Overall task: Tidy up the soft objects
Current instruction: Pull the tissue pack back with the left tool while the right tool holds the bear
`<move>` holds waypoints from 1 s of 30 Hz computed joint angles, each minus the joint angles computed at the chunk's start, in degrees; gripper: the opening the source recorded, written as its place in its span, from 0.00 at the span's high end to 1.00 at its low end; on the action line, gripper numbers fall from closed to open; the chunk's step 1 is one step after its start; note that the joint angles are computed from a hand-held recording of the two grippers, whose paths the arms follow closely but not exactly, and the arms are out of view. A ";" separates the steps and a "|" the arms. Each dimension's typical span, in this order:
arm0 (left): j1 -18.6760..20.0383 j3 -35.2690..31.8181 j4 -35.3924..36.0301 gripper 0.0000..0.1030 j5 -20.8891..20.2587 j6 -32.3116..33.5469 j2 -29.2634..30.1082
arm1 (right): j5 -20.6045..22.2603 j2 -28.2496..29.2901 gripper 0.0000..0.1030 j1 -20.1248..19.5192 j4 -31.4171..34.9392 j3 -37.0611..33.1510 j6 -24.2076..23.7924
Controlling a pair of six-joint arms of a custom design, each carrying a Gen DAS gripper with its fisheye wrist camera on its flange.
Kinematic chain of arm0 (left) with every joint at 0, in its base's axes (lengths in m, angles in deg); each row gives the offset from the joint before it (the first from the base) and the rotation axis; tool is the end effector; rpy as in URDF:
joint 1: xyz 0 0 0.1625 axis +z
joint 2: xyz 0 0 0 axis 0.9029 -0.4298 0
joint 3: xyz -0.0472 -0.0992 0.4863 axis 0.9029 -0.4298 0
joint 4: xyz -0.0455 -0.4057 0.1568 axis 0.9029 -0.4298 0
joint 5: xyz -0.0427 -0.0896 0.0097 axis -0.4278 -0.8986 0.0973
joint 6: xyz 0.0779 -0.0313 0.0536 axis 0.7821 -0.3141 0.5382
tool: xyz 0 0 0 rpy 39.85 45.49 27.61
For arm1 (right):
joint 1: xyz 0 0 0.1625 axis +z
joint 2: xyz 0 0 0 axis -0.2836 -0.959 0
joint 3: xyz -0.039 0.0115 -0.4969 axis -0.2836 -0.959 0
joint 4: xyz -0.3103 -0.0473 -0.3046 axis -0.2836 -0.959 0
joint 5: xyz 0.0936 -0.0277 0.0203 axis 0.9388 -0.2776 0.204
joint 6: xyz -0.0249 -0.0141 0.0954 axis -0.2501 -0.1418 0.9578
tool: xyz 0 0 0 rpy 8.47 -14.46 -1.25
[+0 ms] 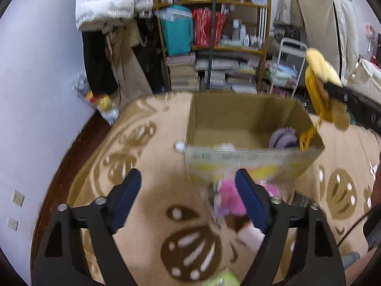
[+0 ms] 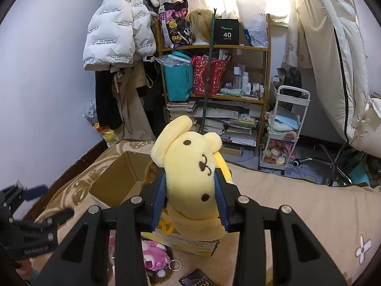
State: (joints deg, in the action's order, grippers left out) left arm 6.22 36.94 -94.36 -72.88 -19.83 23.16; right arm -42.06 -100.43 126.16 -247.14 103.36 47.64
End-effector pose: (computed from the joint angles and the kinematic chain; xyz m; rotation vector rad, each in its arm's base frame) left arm -0.0455 -0.7661 0.3246 0.3640 2.1612 -0.7853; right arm 0.3745 -0.7991 0.0003 0.6499 -2.2750 1.1107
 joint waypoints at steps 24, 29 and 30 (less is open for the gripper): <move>5.49 -0.30 57.04 0.14 -8.62 -43.96 -2.59 | -0.19 0.93 0.58 -0.86 4.38 -1.34 1.31; 6.14 -1.22 59.27 0.14 -10.82 -44.31 -1.61 | -0.27 1.62 0.58 -1.18 7.11 -3.21 2.09; 6.20 -1.29 59.49 0.14 -11.25 -44.31 -1.50 | -0.26 1.76 0.58 -1.26 7.45 -3.51 2.06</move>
